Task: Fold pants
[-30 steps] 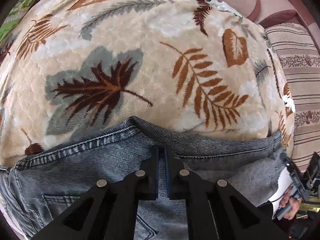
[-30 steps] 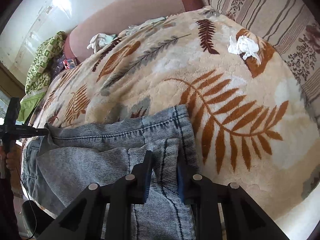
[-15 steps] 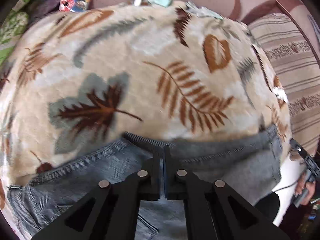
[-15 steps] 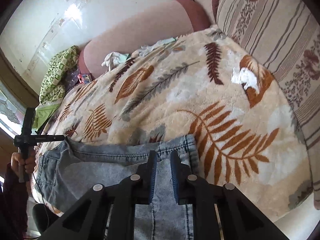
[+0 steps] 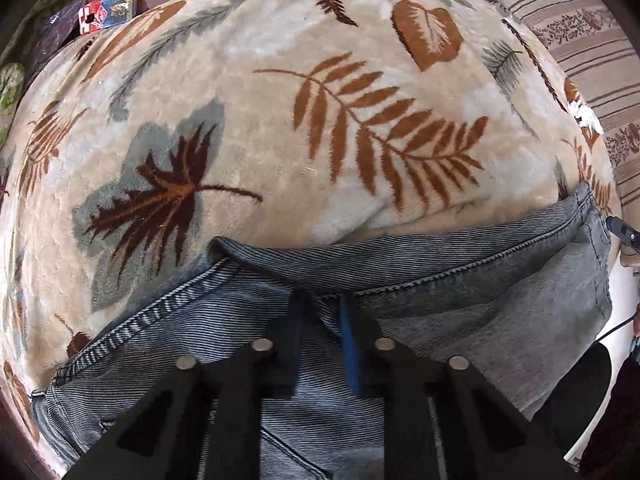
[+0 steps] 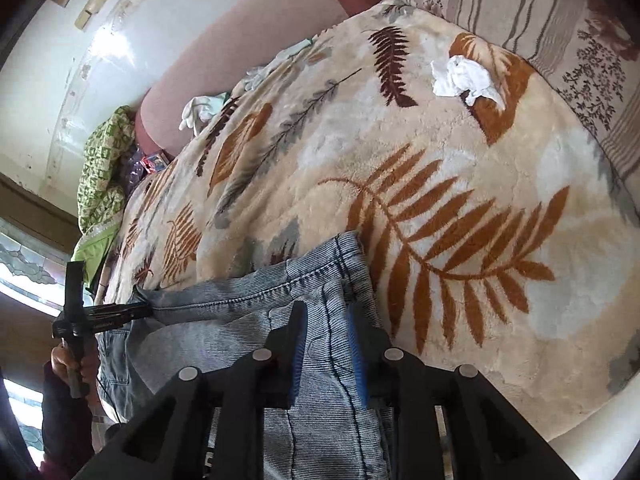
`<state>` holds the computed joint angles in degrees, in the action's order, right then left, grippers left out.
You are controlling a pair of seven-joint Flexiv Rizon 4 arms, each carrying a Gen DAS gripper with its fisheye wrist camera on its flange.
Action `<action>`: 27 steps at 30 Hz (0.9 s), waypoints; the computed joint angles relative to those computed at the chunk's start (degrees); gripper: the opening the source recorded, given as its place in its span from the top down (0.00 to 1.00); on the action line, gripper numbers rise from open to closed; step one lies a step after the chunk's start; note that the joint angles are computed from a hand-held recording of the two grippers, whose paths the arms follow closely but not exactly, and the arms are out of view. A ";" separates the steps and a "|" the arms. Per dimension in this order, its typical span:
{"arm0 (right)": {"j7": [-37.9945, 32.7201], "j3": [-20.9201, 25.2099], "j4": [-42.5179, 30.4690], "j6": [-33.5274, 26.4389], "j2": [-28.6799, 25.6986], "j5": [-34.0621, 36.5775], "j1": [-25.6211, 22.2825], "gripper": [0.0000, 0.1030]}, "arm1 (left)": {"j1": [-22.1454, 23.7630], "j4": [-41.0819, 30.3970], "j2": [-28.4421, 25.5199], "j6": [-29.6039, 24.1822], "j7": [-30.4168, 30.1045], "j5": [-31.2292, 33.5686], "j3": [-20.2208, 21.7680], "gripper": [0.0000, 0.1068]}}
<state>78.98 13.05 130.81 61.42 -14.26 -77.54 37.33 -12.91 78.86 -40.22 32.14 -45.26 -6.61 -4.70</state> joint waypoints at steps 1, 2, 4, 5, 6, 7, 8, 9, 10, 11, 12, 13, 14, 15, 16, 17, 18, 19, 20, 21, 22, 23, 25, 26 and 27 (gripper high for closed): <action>-2.39 0.16 -0.61 0.13 -0.75 1.59 -0.08 0.65 | 0.16 0.16 0.10 0.08 0.33 -0.08 -0.11 0.92; -5.50 0.55 -1.12 -0.27 -1.36 4.44 0.05 0.46 | 0.25 0.63 0.40 0.61 0.78 0.03 -0.12 0.93; -13.03 1.72 -2.57 -3.90 -2.36 12.78 1.26 0.32 | 0.27 2.15 1.19 2.70 1.67 0.28 -0.21 0.95; -14.04 1.45 -2.77 -5.23 -2.49 13.95 2.10 0.32 | 0.27 2.83 1.56 3.56 1.85 0.24 -0.26 0.95; -12.95 0.65 -2.69 -6.02 -2.49 12.79 2.99 0.33 | 0.15 3.28 1.79 4.11 1.77 0.21 -0.27 0.95; -12.16 0.05 -2.67 -5.90 -2.63 11.58 3.38 0.39 | 0.20 3.46 1.93 4.27 1.90 0.12 -0.31 0.96; -13.57 -0.25 -3.07 -5.95 -2.86 12.37 3.98 0.52 | 0.06 3.80 2.01 4.72 1.77 0.09 -0.34 0.96; -18.71 1.33 -4.78 -8.97 -3.81 16.90 4.29 0.57 | 0.14 4.00 2.16 4.88 1.90 0.00 -0.36 0.96; -26.89 3.45 -7.83 -14.28 -5.01 24.35 5.03 0.63 | -0.17 4.34 2.50 4.97 1.59 0.09 -0.34 0.97; -32.32 3.70 -9.83 -17.02 -5.80 28.06 6.11 0.64 | -0.16 4.74 2.96 4.95 1.65 0.12 -0.31 0.97; -34.97 3.70 -10.94 -18.59 -6.10 29.86 6.95 0.66 | -0.15 5.59 3.39 5.50 1.85 0.11 -0.38 0.97; -36.84 3.64 -11.87 -20.49 -6.08 31.33 7.89 0.75 | 0.01 6.29 3.96 5.99 2.37 0.03 -0.52 0.97; -39.04 3.82 -12.97 -22.79 -6.01 33.42 8.62 0.85 | 0.40 7.26 4.70 6.64 3.12 -0.21 -0.66 0.97; -41.69 4.14 -14.55 -26.12 -6.08 35.92 9.39 0.87 | 1.02 8.09 5.57 6.96 4.03 -0.64 -0.78 0.97; -43.94 4.25 -15.86 -28.47 -6.21 37.46 10.04 0.89 | 1.19 8.57 6.05 7.39 4.20 -1.08 -0.89 0.98; -45.48 4.21 -16.60 -29.35 -6.20 38.16 10.49 0.90 | 1.40 9.05 6.54 7.85 4.39 -1.64 -1.06 0.98; -47.20 4.16 -17.39 -30.11 -6.30 38.81 10.80 0.90 | 1.64 9.63 7.07 8.40 4.85 -2.24 -1.33 0.99; -48.92 4.09 -18.35 -31.14 -6.49 39.46 11.12 0.90 | 1.90 10.03 7.56 8.63 5.67 -2.78 -1.66 0.99; -49.95 3.88 -18.67 -30.54 -6.52 39.55 11.14 0.90 | 1.97 10.11 7.88 8.46 6.29 -3.11 -1.86 0.99; -50.31 3.57 -18.43 -28.67 -6.44 39.19 10.96 0.90 | 1.95 9.91 7.94 8.45 6.62 -3.12 -1.76 0.99; -50.14 3.14 -18.15 -27.16 -6.40 38.51 10.94 0.90 | 1.78 9.69 7.98 8.48 6.75 -2.96 -1.61 0.99; -49.28 2.68 -17.90 -26.15 -6.22 37.53 11.18 0.90 | 1.66 9.36 7.91 8.55 6.86 -2.91 -1.55 0.99; -45.14 1.40 -15.37 -21.02 -5.12 33.78 10.90 0.89 | 1.59 9.14 8.11 9.04 6.83 -3.25 -1.55 0.99; -41.69 0.48 -13.55 -17.44 -4.48 30.70 10.60 0.88 | 1.72 8.82 8.09 9.18 6.85 -3.69 -1.68 0.99; -37.49 -0.44 -11.75 -14.15 -3.84 27.48 10.24 0.88 | 1.88 8.46 7.90 9.54 6.88 -4.25 -1.86 0.99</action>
<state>41.49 12.61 119.06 47.27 -18.10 -50.06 47.57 -11.04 87.32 -32.31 41.68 -38.38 -10.85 -6.56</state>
